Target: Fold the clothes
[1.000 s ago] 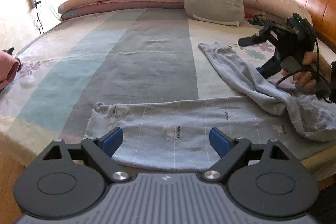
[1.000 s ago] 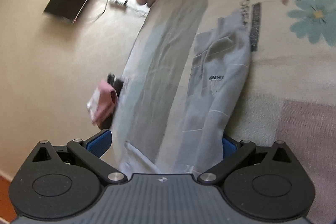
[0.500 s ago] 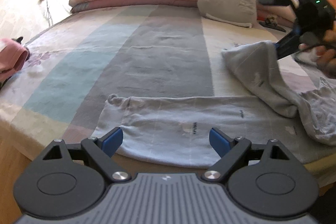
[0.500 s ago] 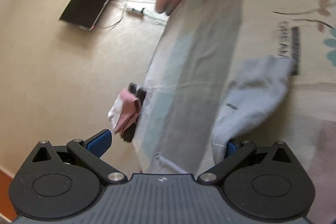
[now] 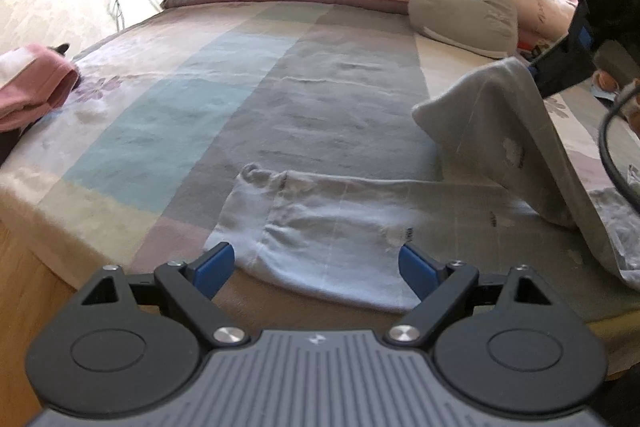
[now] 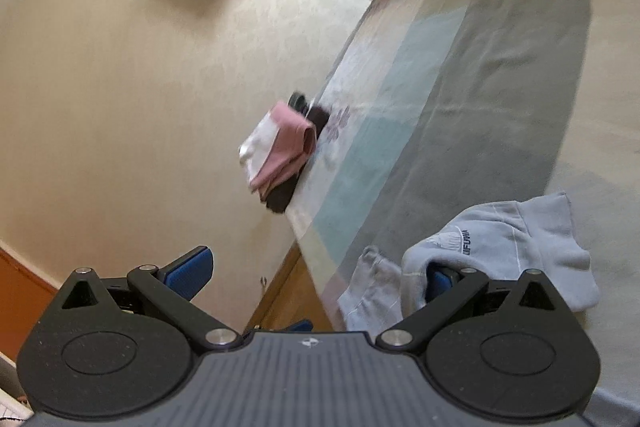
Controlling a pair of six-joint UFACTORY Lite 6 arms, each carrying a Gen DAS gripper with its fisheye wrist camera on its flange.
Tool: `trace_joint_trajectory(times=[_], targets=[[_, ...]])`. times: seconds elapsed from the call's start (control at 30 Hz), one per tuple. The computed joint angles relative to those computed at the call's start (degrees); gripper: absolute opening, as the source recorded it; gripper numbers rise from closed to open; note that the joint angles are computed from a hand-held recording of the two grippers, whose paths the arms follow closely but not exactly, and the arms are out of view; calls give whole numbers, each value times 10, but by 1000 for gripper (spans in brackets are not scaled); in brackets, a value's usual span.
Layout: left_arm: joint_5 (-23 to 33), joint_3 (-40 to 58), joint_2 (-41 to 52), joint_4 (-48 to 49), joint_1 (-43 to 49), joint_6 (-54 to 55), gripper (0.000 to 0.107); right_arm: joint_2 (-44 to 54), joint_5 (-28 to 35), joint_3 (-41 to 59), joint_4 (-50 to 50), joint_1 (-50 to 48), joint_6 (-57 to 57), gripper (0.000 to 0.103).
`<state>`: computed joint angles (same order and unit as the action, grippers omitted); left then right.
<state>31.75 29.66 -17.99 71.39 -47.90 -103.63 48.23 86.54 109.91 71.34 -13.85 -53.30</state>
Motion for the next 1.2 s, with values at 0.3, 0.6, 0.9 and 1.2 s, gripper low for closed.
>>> trace_joint_trajectory(times=[0.3, 0.6, 0.9, 1.2], targets=[[-10, -41, -42, -38, 18, 15, 89, -49, -61, -152, -29, 61, -8, 103], [-9, -29, -41, -64, 14, 50, 89, -89, -97, -256, -64, 47, 11, 103], [-52, 117, 84, -70, 21, 163, 89, -256, -159, -328, -157, -125, -69, 103], [-64, 433, 375, -234, -13, 457, 93, -313, -257, -391, -234, -312, -166, 103]])
